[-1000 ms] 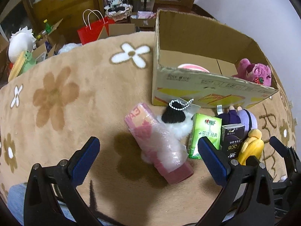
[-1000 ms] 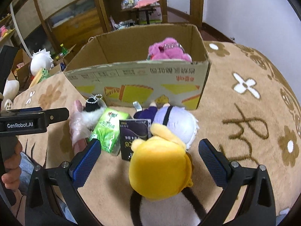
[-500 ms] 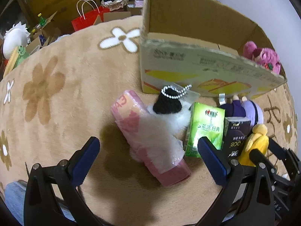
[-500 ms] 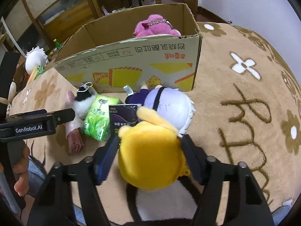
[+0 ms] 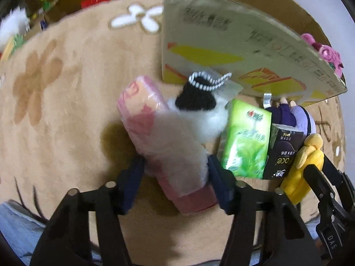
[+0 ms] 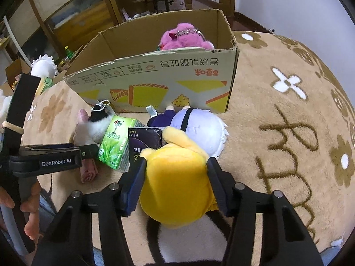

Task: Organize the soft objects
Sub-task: 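Close the right tool on the yellow plush while the left tool grips the pink wrapped tube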

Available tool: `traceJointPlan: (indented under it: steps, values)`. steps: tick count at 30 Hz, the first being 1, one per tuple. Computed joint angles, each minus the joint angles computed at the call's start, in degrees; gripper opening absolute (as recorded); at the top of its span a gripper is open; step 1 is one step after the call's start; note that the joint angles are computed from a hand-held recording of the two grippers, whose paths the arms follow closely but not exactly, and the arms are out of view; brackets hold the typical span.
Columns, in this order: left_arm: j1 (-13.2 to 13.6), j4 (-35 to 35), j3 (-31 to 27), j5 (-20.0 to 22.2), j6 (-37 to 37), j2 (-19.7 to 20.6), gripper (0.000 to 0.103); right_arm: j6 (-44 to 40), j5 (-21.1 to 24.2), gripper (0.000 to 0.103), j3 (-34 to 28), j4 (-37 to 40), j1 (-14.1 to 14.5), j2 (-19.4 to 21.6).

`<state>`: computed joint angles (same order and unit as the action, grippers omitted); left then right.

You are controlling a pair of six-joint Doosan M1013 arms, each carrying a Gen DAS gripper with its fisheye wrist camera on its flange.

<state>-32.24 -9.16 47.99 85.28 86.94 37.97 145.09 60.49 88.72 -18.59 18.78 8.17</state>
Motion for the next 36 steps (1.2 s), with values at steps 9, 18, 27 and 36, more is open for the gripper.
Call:
traceJointPlan:
  steps: [9,18,27,36]
  values:
    - [-0.04,1.32,5.04,-5.08,-2.18,-3.44,0.034,3.12,-1.04,0.057,0.55,-3.5,0.38,-1.11]
    - [-0.32,3.48,9.8,-10.26,-2.91,-7.62,0.015,6.39,-2.01,0.057,0.72,-9.38,1.45,-2.05]
    - [-0.94,6.13,11.34,-14.95,-2.68,-10.16,0.014,8.92,-3.99,0.057,1.17,-12.64,1.91,-2.93]
    - [-1.98,10.64,15.64,-28.23,-4.01,-14.36,0.014,12.17,-5.84,0.057,1.94,-15.74,2.12,-4.04]
